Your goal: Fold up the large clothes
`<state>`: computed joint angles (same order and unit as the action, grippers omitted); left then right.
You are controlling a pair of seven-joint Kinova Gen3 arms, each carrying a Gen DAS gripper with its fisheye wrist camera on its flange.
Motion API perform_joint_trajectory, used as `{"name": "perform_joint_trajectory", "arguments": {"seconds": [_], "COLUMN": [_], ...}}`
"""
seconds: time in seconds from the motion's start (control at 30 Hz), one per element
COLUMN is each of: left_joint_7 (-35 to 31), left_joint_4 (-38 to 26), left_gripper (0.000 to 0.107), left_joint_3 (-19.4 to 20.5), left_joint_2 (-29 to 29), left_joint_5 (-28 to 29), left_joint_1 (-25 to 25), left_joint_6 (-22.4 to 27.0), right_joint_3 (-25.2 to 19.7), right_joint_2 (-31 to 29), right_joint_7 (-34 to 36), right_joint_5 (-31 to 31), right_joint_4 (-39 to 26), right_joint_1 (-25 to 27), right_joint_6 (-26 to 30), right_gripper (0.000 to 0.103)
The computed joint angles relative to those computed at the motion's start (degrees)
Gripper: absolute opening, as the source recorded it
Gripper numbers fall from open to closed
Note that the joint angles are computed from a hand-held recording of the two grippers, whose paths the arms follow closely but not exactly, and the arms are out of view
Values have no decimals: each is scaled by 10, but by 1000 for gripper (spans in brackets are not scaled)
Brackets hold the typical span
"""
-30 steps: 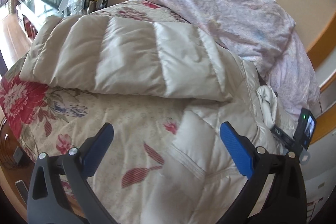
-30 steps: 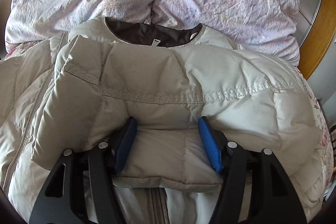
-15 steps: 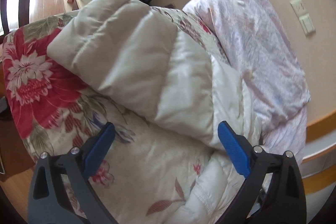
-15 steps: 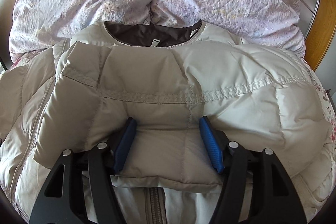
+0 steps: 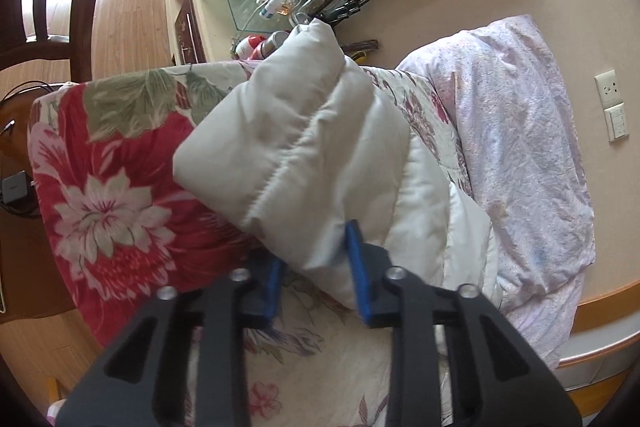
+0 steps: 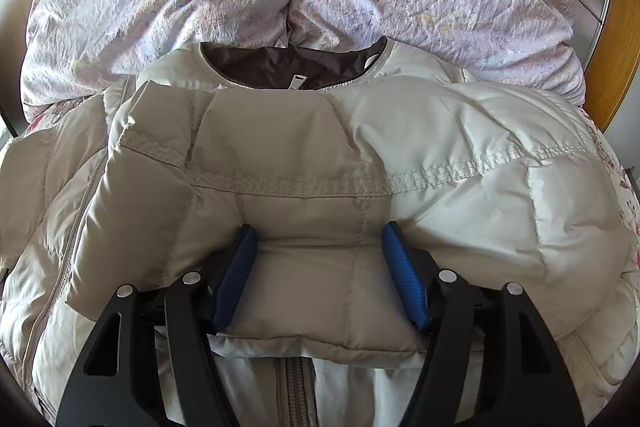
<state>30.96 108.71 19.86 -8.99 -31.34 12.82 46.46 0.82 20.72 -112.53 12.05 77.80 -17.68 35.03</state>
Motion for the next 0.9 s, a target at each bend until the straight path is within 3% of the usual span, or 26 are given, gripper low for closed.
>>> {"name": "perform_joint_trajectory", "arguments": {"seconds": [0.1, 0.17, 0.27, 0.37, 0.43, 0.5, 0.6, 0.67, 0.73, 0.9], "left_joint_7": [-29, -63, -112, -153, -189, -236, -306, -352, -399, -515], "left_joint_4": [-21, -64, -143, -223, -276, -329, -409, -462, -515, -648], "left_gripper": [12, 9, 8, 8, 8, 8, 8, 8, 8, 8], "left_joint_3": [-43, -33, -36, 8, 41, 38, 51, 80, 124, 200], "left_joint_2": [5, 17, 39, 69, 91, 118, 169, 205, 249, 363], "left_joint_5": [-3, -5, -35, -99, -143, -175, -221, -231, -246, -237], "left_joint_1": [47, 48, 81, 84, 88, 122, 166, 171, 174, 197], "left_joint_6": [21, 68, 137, 186, 207, 214, 193, 184, 170, 151], "right_joint_3": [-30, -55, -53, -75, -56, -13, 62, 89, 77, -19], "right_joint_2": [1, 1, 1, 4, 6, 8, 14, 17, 17, -14], "right_joint_7": [-14, -25, -31, -59, -70, -76, -83, -71, -31, 38], "right_joint_5": [21, 38, 46, 85, 103, 112, 123, 117, 78, -39], "right_joint_4": [-3, -2, -2, -6, -10, -11, -12, -15, -22, -5], "right_joint_1": [20, 38, 35, 41, 19, -22, -90, -111, -90, 43], "right_joint_6": [5, 5, 7, 18, 27, 33, 38, 41, 39, 33], "right_gripper": [67, 67, 68, 68, 70, 72, 74, 74, 74, 75]}}
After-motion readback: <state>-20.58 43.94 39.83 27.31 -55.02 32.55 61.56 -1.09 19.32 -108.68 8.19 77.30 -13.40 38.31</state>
